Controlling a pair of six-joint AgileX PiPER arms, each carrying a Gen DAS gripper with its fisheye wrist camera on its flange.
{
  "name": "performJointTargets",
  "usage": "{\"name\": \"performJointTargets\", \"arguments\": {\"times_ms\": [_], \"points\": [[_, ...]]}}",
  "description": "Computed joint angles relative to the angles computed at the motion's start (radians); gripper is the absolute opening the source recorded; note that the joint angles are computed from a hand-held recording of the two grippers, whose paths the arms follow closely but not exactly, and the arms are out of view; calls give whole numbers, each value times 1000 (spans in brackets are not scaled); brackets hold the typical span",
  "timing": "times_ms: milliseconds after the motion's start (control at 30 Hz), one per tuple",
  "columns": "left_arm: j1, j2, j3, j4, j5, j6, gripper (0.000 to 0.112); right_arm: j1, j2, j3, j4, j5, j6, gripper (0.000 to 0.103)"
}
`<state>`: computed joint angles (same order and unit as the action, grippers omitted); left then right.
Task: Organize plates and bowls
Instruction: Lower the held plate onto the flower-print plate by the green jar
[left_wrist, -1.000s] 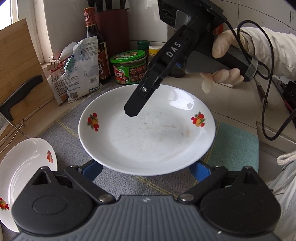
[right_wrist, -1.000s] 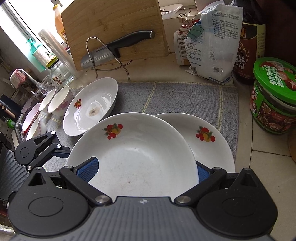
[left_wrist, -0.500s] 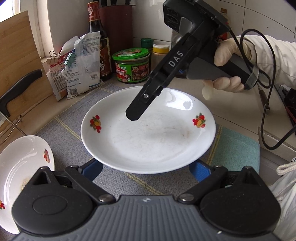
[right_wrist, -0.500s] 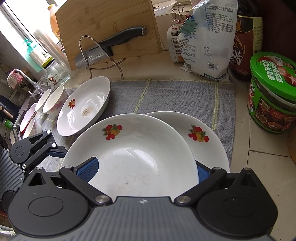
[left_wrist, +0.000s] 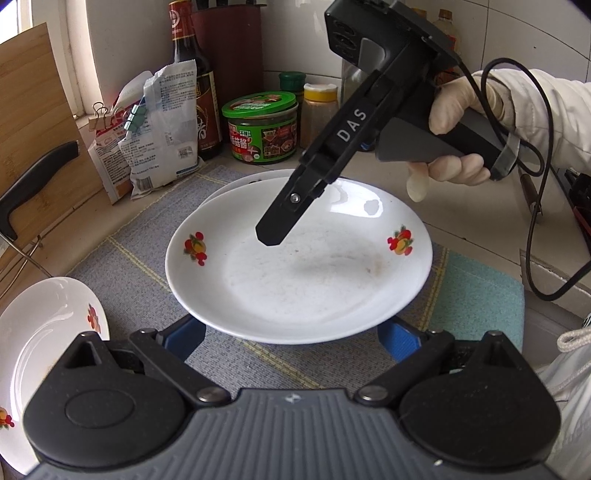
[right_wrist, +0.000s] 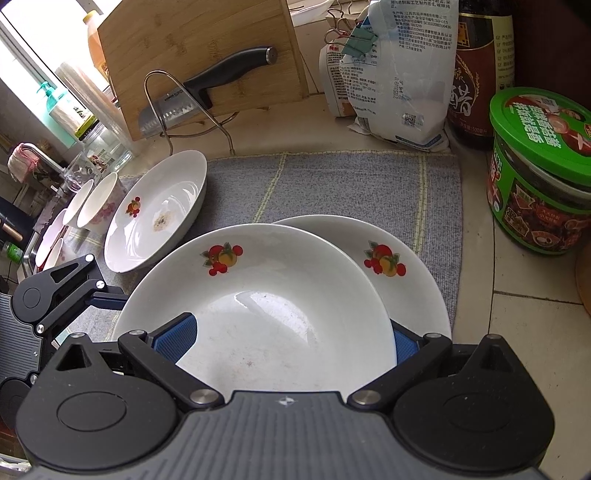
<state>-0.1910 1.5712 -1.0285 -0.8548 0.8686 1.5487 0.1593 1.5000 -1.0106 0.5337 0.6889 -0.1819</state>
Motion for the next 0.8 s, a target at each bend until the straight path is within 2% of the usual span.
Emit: {"name": "performJointTargets", "arguments": {"times_ms": [800], "points": [[-13, 34, -20, -3, -12, 21, 99, -23, -50, 44, -11, 3, 33, 103]]}}
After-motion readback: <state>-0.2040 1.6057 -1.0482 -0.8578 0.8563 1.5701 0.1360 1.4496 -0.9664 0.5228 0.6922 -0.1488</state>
